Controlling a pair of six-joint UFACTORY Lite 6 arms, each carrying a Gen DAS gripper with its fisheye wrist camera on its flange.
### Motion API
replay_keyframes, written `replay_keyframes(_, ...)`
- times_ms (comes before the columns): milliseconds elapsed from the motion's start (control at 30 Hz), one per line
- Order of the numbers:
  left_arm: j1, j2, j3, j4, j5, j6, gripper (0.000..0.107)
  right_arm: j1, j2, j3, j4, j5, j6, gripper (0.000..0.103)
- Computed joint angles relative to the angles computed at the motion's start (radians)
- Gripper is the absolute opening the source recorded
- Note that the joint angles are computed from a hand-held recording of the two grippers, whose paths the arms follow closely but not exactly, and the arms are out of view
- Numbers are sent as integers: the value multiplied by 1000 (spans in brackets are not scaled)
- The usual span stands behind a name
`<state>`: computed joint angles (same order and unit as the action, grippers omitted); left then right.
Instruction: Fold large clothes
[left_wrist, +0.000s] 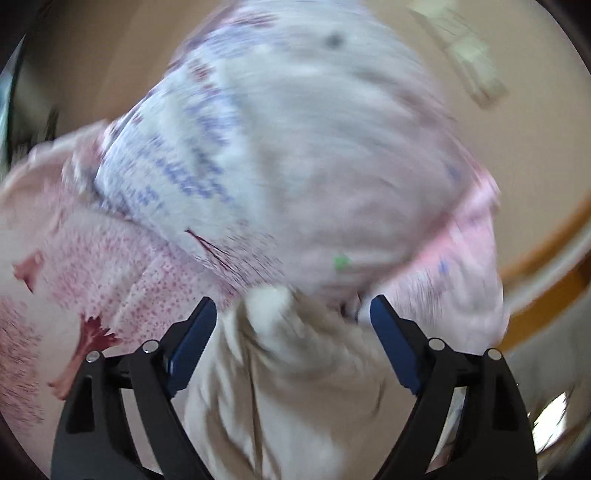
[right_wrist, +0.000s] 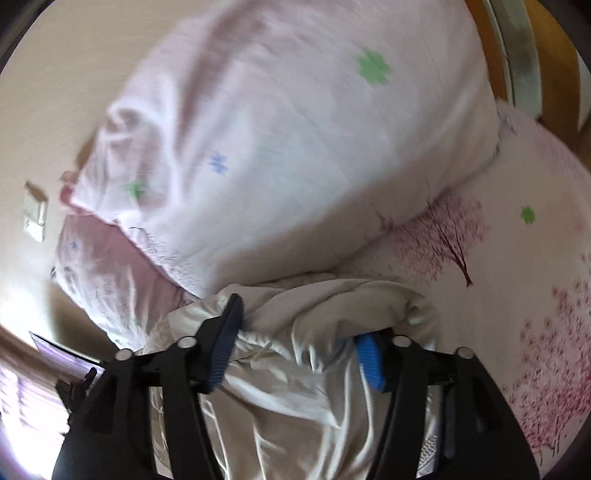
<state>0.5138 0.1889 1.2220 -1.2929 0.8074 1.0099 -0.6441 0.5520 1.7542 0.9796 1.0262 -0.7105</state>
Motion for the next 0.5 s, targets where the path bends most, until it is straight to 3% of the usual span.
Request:
replay_keyframes(100,-61,-207,-179,28,-12,120,85,-26,-11,-12,88,-6,-33,78)
replay_keyframes(167,-123,-310,-269,46,-47,171,85,-54,-21,-22,178,-10,-72,78)
replay_keyframes(233,-192,-381,-326,81,-93,173,85,-45,-66,-42,143,-28,-94,77)
replay_keyframes(367,-321,-433,-399,124,-221,183,85,108,-325,-311,-9,-164,-327,62)
replay_keyframes(500,-465,-392,-424,165,-369,150,85,316,-482,-524,-150,-313,-388,51)
